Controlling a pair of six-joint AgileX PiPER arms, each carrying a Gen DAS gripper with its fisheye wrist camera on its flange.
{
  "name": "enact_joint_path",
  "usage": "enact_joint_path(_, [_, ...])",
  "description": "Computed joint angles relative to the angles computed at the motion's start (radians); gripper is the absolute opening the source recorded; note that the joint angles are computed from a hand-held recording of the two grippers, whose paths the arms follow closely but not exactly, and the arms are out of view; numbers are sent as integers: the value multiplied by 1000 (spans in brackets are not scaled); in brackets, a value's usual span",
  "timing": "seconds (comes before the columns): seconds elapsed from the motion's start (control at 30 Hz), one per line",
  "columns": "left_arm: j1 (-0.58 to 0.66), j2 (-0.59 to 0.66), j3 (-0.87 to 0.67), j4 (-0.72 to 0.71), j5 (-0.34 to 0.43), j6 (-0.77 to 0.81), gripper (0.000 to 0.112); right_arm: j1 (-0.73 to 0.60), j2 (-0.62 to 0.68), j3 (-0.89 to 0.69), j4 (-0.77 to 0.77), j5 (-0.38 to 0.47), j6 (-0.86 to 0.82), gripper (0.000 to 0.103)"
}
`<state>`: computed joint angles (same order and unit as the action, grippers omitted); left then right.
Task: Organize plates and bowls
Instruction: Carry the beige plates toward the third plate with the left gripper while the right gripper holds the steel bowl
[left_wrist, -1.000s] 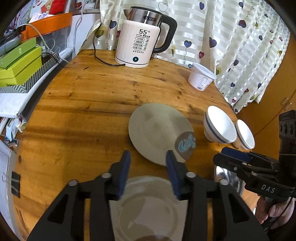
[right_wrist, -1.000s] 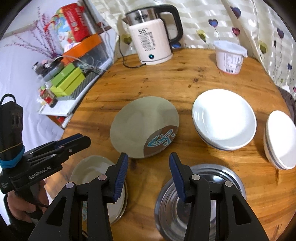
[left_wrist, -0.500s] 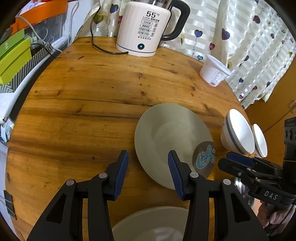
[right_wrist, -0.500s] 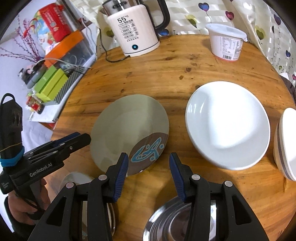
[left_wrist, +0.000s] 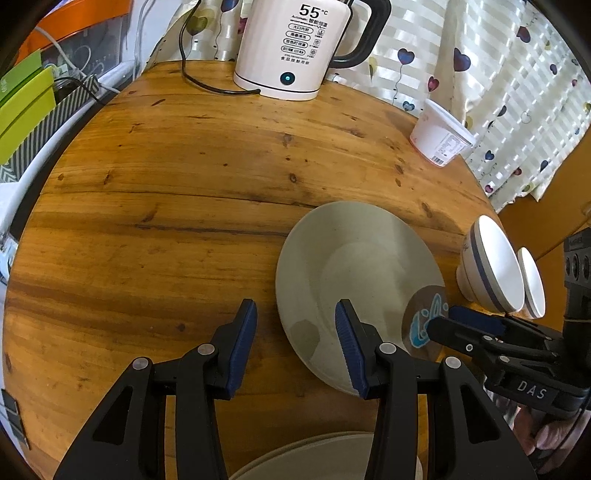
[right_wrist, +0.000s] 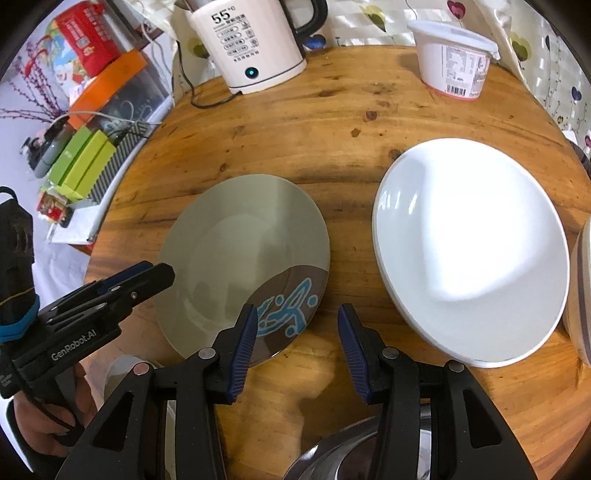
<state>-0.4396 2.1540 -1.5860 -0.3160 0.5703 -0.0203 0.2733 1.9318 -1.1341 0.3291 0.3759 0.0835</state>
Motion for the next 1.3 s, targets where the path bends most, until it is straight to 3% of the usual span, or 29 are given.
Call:
enact_joint_path(0.3, [-19,26,-42,39,16,-10,36,1,34,-38,5,9,-10,32])
enact_joint_path(1.3, [-18,-107,92,94,-34,-66,35,57,-55,-13,-107,3,94,30])
